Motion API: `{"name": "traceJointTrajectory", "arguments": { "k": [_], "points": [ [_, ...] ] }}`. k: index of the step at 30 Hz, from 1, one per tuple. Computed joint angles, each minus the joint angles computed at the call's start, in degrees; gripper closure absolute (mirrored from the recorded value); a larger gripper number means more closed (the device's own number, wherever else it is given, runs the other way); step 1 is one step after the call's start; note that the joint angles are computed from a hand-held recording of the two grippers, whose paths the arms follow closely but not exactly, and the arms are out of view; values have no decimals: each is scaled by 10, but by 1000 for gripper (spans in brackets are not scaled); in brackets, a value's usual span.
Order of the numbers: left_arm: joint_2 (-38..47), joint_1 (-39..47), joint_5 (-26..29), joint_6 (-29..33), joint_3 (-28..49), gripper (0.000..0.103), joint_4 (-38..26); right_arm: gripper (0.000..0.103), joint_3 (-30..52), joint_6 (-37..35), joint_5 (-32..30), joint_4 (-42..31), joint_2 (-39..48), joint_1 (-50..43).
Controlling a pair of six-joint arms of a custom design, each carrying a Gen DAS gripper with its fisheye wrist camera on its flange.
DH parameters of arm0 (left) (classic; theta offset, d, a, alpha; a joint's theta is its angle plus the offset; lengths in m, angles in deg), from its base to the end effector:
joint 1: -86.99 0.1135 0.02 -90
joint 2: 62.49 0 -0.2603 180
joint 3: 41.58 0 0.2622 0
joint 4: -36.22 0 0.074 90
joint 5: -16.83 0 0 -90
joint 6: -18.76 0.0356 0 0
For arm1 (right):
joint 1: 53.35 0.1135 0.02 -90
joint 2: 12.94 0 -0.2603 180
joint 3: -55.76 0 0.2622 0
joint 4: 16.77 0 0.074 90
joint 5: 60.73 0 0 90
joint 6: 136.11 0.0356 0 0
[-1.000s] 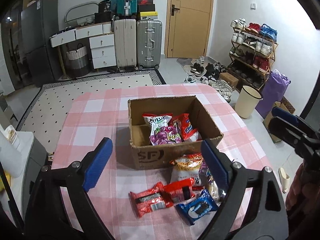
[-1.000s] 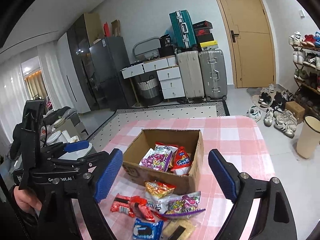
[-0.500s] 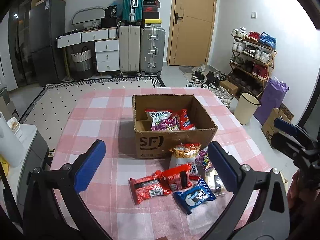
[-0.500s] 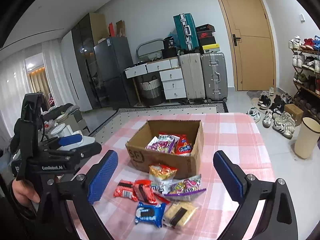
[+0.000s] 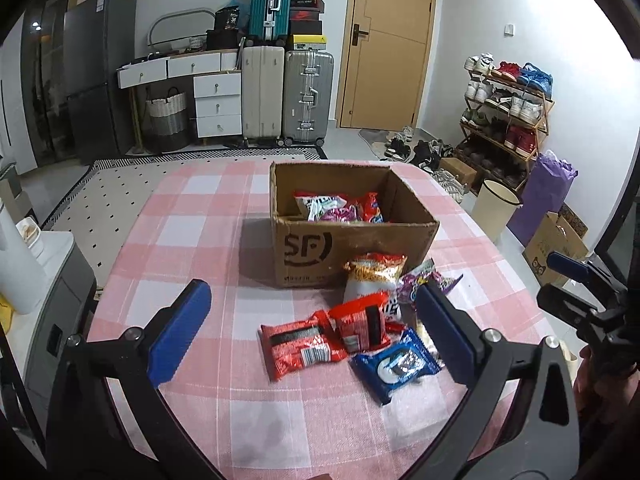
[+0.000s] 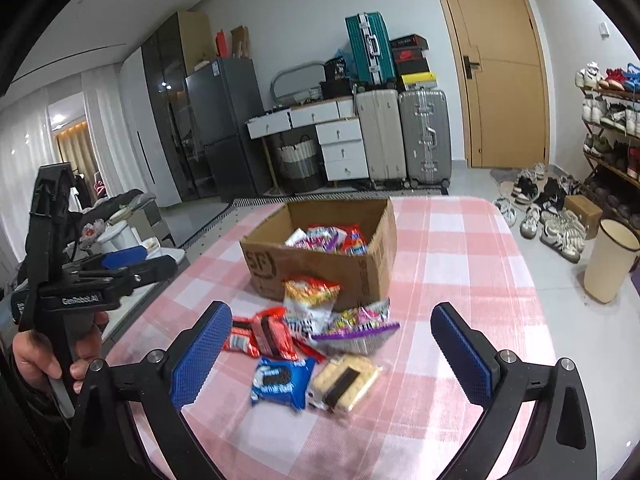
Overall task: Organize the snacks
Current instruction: 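Move both open grippers back toward the remaining snack pile, then lower the right gripper onto the cracker pack and close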
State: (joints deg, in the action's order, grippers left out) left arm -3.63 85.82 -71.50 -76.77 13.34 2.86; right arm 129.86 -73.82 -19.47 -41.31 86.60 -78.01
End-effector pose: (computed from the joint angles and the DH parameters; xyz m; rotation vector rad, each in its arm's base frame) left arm 0.2341 -0.0058 0.2519 -0.0685 2.2221 -0.0967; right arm 0.3407 -0.1270 0.1829 -0.4052 2.1055 0.5200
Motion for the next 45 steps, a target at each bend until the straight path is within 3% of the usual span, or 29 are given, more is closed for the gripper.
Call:
{"name": "traceJointTrajectory", "arguments": {
  "k": [9,29,34,41,45],
  "points": [
    [22,27,18,14,-55,1,54,2,13,-16,23,-16,75,15],
    [132,130,99,48,-93,1,159,2,94,76,216,32,222,114],
    [161,140,114,48,-96,1,178,13,120,95,268,32,247,141],
    [195,154,135,50,-98,1,199,15,127,104,325,46,263,170],
    [210,160,145,50,-97,1,210,22,121,103,357,52,266,189]
  ]
}}
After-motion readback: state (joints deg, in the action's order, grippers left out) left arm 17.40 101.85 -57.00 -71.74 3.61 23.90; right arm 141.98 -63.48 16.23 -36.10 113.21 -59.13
